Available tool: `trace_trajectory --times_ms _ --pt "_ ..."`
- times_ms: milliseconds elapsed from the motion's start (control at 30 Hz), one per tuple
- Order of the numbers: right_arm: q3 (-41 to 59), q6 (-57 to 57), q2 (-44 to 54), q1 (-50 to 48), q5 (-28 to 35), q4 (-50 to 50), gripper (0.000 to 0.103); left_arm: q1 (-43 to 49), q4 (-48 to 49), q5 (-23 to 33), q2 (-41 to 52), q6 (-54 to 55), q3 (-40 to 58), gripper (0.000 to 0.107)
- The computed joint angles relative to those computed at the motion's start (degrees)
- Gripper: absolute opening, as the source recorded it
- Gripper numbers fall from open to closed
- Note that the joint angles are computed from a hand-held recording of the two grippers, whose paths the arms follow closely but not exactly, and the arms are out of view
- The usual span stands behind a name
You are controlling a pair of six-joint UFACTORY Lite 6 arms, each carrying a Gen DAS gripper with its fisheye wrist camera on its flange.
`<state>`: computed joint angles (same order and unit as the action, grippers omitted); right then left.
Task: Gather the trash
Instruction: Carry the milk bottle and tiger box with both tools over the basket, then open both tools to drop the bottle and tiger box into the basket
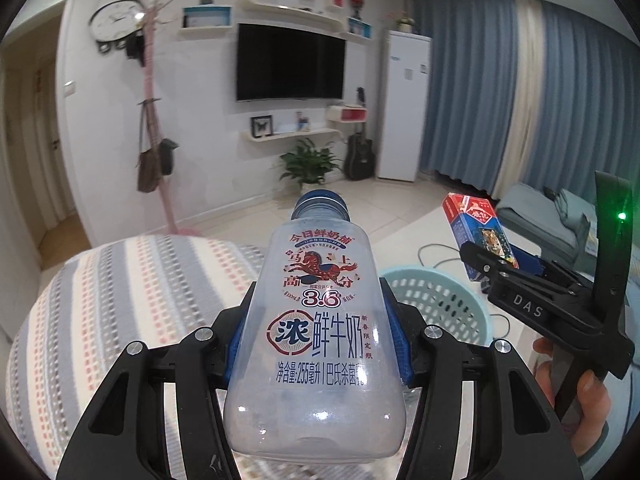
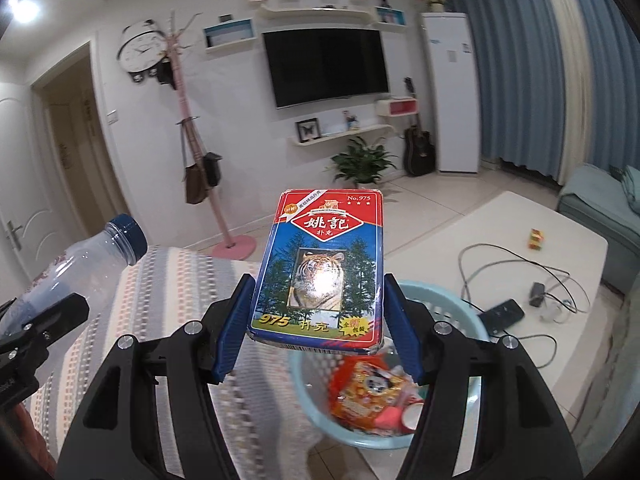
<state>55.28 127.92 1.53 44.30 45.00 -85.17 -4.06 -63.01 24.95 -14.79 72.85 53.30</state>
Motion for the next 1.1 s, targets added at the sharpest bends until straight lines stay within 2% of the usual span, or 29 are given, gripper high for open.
trace_trajectory --times_ms 133,300,633,767,867,1100 --pt "-7.33 3.0 -4.76 -2.59 -0.96 -1.08 0.06 -7.22 1.61 -4.45 2.83 -2.37 0.96 0.053" --pt "-13.66 6.3 -7.69 -6.68 -4.0 -2.22 0.06 -13.17 1.74 -7.07 9.17 -3.03 3.84 0.053" --pt "-16.19 8.55 -3.81 -17.23 -14.24 -3.34 0.06 -17.02 2.81 -4.12 27.14 -6.12 14.73 0.054" --pt "-16.29 9.88 -2.34 -19.35 -17.28 -3.88 0.062 -17.7 3.02 -4.04 30.14 -6.8 16.7 0.054" --pt "-17.08 11.78 -2.36 -20.91 -19.55 -5.6 0.062 -17.37 -0.74 -3.48 30.61 -4.2 16.82 0.067" --pt "-18.62 13.7 -3.78 -20.29 -19.91 -6.47 0.062 -14.85 -2.62 -2.13 28.51 -2.07 14.91 0.068"
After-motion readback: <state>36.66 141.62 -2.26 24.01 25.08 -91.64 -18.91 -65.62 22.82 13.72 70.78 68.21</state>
